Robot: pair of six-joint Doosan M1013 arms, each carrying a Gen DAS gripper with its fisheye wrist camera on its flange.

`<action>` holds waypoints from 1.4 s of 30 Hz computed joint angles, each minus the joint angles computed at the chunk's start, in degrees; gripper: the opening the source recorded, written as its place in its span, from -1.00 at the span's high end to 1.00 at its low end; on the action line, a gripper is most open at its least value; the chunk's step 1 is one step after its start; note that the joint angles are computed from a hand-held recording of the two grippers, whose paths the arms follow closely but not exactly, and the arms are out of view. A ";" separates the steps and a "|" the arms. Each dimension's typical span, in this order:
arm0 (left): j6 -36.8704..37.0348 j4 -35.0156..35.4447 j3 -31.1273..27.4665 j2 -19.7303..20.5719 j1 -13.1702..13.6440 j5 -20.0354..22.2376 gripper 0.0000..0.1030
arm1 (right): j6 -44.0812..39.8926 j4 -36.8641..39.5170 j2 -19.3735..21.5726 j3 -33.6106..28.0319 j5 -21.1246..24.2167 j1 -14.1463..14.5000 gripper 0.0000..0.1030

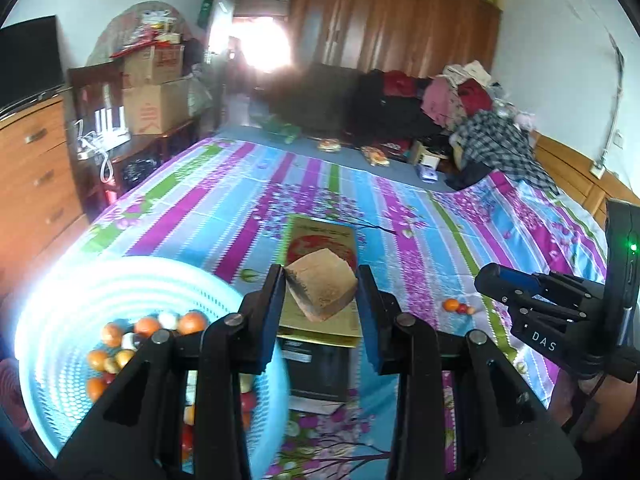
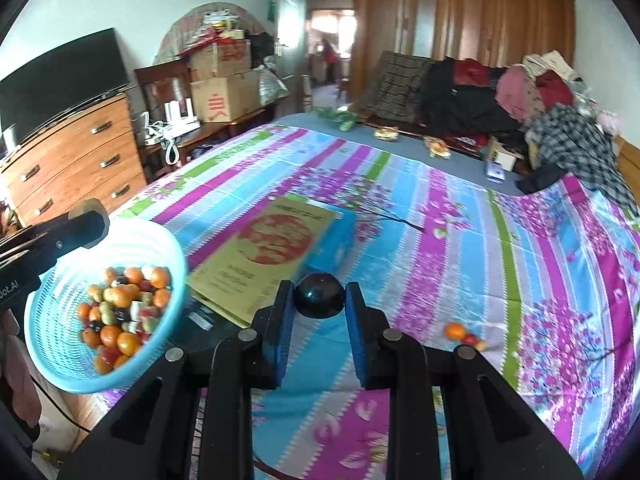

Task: Organize fruits
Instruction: 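Carry the pale piece and dark plum over the blue basket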

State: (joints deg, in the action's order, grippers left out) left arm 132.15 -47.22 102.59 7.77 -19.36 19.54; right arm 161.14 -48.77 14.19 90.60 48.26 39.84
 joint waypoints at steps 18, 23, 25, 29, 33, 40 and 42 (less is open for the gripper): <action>-7.03 3.69 0.88 -0.19 6.73 -0.73 0.30 | -14.40 9.29 8.79 -12.99 -2.90 1.89 0.44; -10.01 5.93 0.91 0.04 8.12 -0.30 0.30 | -18.79 13.62 11.22 -16.35 -3.03 1.89 0.44; -11.66 7.34 0.93 0.09 8.56 -0.18 0.30 | -20.77 15.48 12.17 -17.57 -2.84 1.88 0.44; -13.99 9.00 1.00 0.35 9.46 0.13 0.30 | -23.69 18.82 13.42 -19.01 -2.89 1.71 0.44; -14.91 9.60 1.02 0.55 10.01 0.59 0.30 | -26.60 22.06 14.47 -20.32 -2.68 1.46 0.44; -14.86 8.98 1.05 0.65 10.92 1.36 0.30 | -29.90 25.91 15.82 -22.11 -1.94 1.31 0.44; -14.71 8.82 1.06 0.67 11.10 1.52 0.30 | -30.38 26.36 16.11 -22.47 -1.71 1.35 0.44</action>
State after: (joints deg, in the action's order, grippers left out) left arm 117.44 -38.39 103.64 8.44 -8.27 21.06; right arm 130.76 -22.41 30.31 68.12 46.54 41.19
